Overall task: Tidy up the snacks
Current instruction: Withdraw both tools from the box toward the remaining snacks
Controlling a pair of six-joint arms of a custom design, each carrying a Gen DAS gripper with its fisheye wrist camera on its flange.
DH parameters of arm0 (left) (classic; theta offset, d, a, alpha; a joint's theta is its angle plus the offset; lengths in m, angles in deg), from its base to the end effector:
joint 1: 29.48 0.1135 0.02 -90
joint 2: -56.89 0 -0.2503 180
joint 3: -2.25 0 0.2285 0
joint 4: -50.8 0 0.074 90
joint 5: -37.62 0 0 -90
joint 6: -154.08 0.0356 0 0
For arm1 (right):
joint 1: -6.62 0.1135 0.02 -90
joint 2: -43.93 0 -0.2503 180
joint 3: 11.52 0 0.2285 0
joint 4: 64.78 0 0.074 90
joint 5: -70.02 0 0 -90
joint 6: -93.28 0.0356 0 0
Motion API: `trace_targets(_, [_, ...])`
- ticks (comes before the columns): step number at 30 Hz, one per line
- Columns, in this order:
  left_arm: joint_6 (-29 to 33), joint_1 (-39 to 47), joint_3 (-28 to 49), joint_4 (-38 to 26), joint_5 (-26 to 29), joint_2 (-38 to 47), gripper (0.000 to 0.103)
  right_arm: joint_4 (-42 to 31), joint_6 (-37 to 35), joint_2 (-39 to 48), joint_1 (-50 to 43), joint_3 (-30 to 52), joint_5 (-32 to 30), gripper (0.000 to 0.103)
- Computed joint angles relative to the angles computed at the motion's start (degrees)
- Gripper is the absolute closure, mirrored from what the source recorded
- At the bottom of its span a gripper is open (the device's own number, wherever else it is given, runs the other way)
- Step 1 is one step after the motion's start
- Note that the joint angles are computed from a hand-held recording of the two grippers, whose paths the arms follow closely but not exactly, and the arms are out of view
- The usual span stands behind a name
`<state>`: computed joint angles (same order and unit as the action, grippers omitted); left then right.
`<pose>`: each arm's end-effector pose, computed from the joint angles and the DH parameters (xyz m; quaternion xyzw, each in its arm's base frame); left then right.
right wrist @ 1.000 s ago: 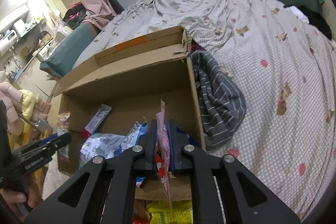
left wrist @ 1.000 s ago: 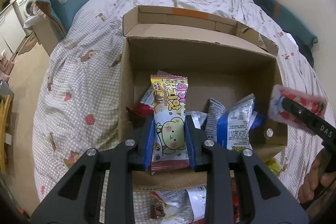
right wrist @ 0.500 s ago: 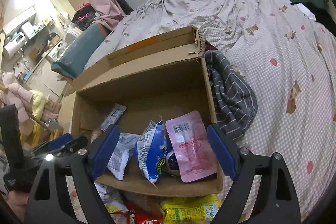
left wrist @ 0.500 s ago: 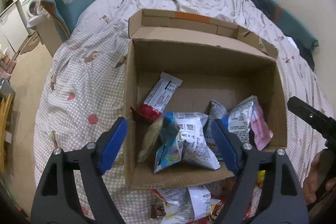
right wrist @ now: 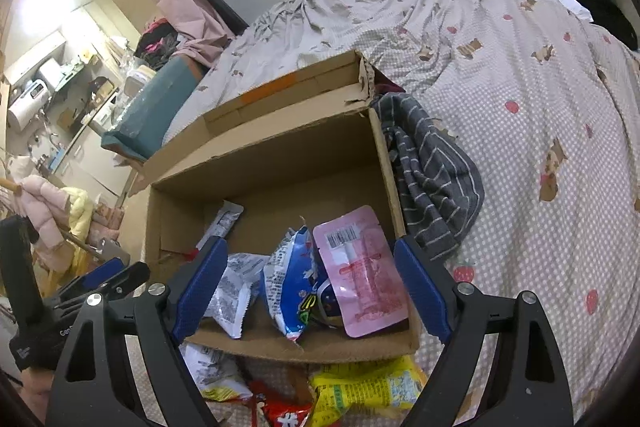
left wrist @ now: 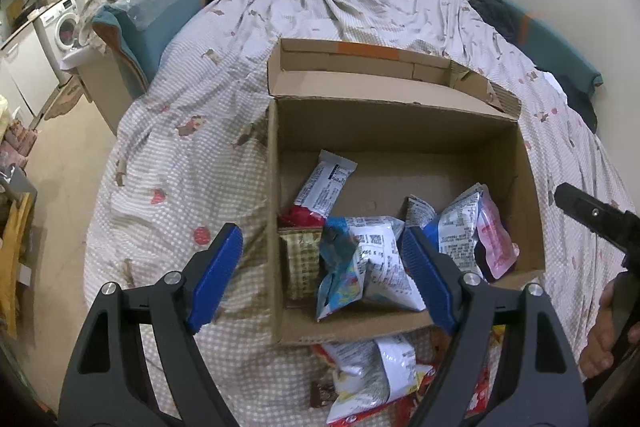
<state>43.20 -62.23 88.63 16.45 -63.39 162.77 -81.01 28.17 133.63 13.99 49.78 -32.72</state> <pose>0.3133 -0.1934 0.1900 0.0682 0.9443 -0.0579 0.3168 0.2936 0.0459 0.1787 0.0974 0.9128 0.2048 0.3398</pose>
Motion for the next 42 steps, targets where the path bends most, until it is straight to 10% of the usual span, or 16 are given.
trace_targets(26, [-5.3, -1.3, -18.2, -0.2, 0.7, -17.0, 0.023, -13.4, 8.6, -27.8, 4.8, -15.5, 2.6, 0.015])
trace_targets(42, [-10.2, 1.1, -17.0, -0.5, 10.6, -6.6, 0.023, -11.1, 10.9, -20.0, 3.9, -17.7, -1.7, 0.015])
